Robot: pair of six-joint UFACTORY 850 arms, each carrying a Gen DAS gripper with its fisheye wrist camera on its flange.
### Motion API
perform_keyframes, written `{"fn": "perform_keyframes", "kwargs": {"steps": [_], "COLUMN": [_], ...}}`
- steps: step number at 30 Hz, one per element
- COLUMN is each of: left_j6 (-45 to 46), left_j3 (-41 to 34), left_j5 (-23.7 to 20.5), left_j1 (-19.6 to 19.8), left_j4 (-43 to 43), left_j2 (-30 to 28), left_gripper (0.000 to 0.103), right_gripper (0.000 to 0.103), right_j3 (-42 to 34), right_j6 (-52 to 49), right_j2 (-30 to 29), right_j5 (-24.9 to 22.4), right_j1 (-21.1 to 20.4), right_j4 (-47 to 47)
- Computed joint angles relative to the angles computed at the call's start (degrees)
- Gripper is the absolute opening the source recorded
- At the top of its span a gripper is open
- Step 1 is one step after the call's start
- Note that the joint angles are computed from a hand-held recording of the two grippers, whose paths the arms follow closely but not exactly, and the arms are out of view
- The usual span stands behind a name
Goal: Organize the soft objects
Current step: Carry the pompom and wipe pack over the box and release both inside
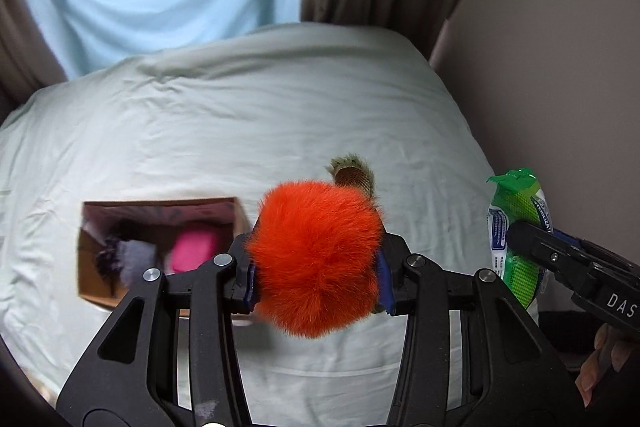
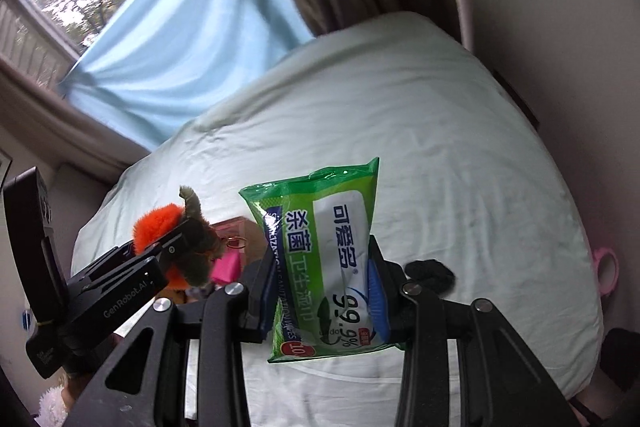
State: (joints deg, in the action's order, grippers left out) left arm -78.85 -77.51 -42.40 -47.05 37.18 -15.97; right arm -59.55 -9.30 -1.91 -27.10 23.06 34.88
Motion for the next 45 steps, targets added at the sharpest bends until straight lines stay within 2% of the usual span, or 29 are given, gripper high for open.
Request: {"fn": "perform_keyframes", "kwargs": {"steps": [6, 12, 16, 22, 28, 32, 38, 45], "left_j6": [-3.96, -2.0, 2.06, 12.21, 27.31, 35.07, 42.07, 46.78], "left_j3": [9.58, 19.34, 25.59, 32.35, 36.41, 36.75, 35.81, 35.13], "left_j5": [-2.63, -3.37, -1.33, 3.62, 11.03, 14.69, 17.33, 17.74], "left_j1": [1.71, 5.91, 10.65, 19.2, 29.19, 33.12, 35.8, 36.46], "left_j4": [2.54, 1.89, -1.15, -7.23, -17.15, -21.54, -26.75, -32.17], "left_j2": [10.43, 20.3, 25.88, 29.97, 27.37, 23.33, 17.58, 11.73], "left_gripper": [0.04, 0.04, 0.04, 0.04, 0.04, 0.04, 0.04, 0.04], "right_gripper": [0.035, 0.035, 0.035, 0.035, 0.035, 0.035, 0.035, 0.035], "right_j3": [-3.87, -9.47, -12.91, -19.47, -26.02, -30.83, -39.41, -49.98], "right_j6": [1.68, 7.38, 11.36, 18.07, 24.29, 26.63, 27.64, 25.75], "right_j2": [-1.19, -5.66, -9.47, -16.97, -25.23, -30.83, -38.83, -48.19], "right_j5": [1.13, 2.08, 2.46, 1.6, -0.22, -2.93, -8.47, -15.84], "right_j1": [7.2, 14.32, 18.15, 22.59, 25.38, 26.12, 26.32, 25.12], "right_j4": [-0.6, -4.44, -7.52, -11.91, -14.95, -16.19, -17.2, -15.38]}}
